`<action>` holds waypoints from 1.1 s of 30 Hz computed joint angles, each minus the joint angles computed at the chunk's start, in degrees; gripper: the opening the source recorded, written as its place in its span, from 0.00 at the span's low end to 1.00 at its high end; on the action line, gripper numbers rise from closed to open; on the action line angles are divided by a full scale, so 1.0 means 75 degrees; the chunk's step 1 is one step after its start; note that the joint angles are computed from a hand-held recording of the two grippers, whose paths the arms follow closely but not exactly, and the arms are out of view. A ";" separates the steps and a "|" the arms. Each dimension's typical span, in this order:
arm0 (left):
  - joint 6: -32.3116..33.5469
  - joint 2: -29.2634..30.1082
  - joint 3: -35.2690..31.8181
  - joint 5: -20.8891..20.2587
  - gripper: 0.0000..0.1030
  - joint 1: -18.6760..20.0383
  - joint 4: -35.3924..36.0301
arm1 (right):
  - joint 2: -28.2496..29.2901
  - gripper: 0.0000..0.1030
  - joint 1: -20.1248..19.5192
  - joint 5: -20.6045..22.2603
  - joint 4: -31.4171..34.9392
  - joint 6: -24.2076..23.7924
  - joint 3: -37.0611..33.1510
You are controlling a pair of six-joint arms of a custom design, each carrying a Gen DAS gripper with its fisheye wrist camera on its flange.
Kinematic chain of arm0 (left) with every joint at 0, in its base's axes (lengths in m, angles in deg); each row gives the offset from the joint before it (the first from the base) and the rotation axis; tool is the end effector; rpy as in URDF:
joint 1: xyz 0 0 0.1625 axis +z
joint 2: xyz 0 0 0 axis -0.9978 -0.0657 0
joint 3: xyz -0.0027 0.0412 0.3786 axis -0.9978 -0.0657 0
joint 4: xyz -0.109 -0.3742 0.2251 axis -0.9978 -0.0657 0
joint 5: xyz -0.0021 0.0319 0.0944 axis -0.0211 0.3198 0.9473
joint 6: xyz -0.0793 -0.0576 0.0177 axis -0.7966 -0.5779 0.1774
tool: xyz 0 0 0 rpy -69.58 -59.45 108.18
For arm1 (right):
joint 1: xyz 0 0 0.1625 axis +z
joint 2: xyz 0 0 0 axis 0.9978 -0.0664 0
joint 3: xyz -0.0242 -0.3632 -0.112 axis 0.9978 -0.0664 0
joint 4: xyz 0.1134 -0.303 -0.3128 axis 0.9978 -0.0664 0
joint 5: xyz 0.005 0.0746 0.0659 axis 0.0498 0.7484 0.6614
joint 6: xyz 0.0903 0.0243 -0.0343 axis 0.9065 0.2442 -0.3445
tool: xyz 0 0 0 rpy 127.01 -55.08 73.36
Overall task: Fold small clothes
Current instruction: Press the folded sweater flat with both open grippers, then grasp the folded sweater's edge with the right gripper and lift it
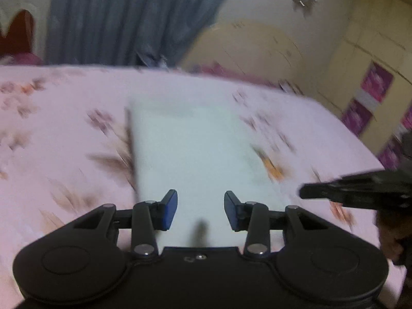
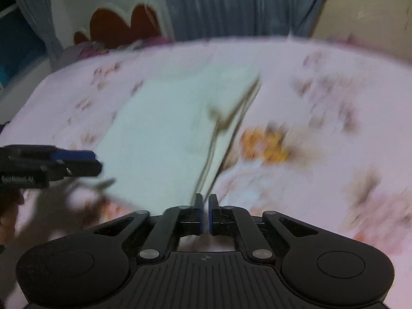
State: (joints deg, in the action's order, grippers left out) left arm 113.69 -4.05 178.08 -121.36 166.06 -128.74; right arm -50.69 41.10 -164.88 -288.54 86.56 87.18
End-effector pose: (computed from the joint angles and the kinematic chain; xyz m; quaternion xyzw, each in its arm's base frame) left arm 0.0406 -0.5512 0.3116 0.3849 0.8949 -0.2145 0.0706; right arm 0.3434 -0.3522 -0.0606 0.0845 -0.8850 0.3833 0.2503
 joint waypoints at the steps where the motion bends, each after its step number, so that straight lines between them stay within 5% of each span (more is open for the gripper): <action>1: -0.0081 0.0157 -0.0091 -0.0015 0.38 -0.0003 -0.0215 | 0.0061 0.02 -0.0056 0.0200 -0.0348 -0.0256 -0.0101; 8: -0.0307 0.0972 -0.0312 0.0278 0.38 -0.0124 -0.1637 | 0.1183 0.02 -0.0350 -0.0191 -0.0293 -0.1977 -0.1878; 11: -0.0407 0.1165 -0.0586 0.0440 0.37 -0.0044 -0.1260 | 0.1458 0.02 -0.0349 -0.0311 -0.0483 -0.2877 -0.2229; 13: -0.0603 0.1419 -0.0882 0.0958 0.37 -0.0135 -0.0141 | 0.1476 0.02 -0.0504 -0.0128 -0.0205 -0.3058 -0.2273; 15: -0.0317 0.1428 -0.0773 0.1069 0.41 -0.0248 0.0020 | 0.1349 0.01 -0.0721 -0.0442 0.0719 -0.2640 -0.2129; 18: -0.0590 0.1451 -0.0850 0.0846 0.41 -0.0279 0.0240 | 0.0727 0.00 -0.1077 -0.0249 0.0672 -0.1729 -0.1292; 20: -0.0335 0.1357 -0.0685 0.1106 0.41 -0.0382 0.0071 | 0.0693 0.00 -0.1010 -0.0813 0.1142 -0.1704 -0.1360; 24: -0.0242 0.0708 -0.0312 0.0604 0.41 -0.0326 -0.0067 | 0.0721 0.00 -0.0759 -0.0711 -0.0462 -0.2182 -0.1183; 26: -0.0613 0.0613 -0.0274 0.0518 0.41 -0.0238 0.0480 | 0.0746 0.00 -0.0742 -0.0259 -0.0766 -0.2301 -0.1172; 28: -0.0501 0.0495 0.0043 0.0702 0.41 -0.0230 0.0529 | 0.0659 0.00 -0.0889 0.0408 -0.0133 -0.2130 -0.1097; 30: -0.0297 0.0254 0.0392 0.0784 0.41 -0.0283 0.0296 | 0.0689 0.00 -0.1151 0.0586 0.0649 -0.1715 -0.1016; 33: -0.0197 0.0116 0.0232 0.0646 0.44 -0.0292 0.0586 | 0.0263 0.00 -0.1256 0.0965 0.0471 -0.1083 -0.0552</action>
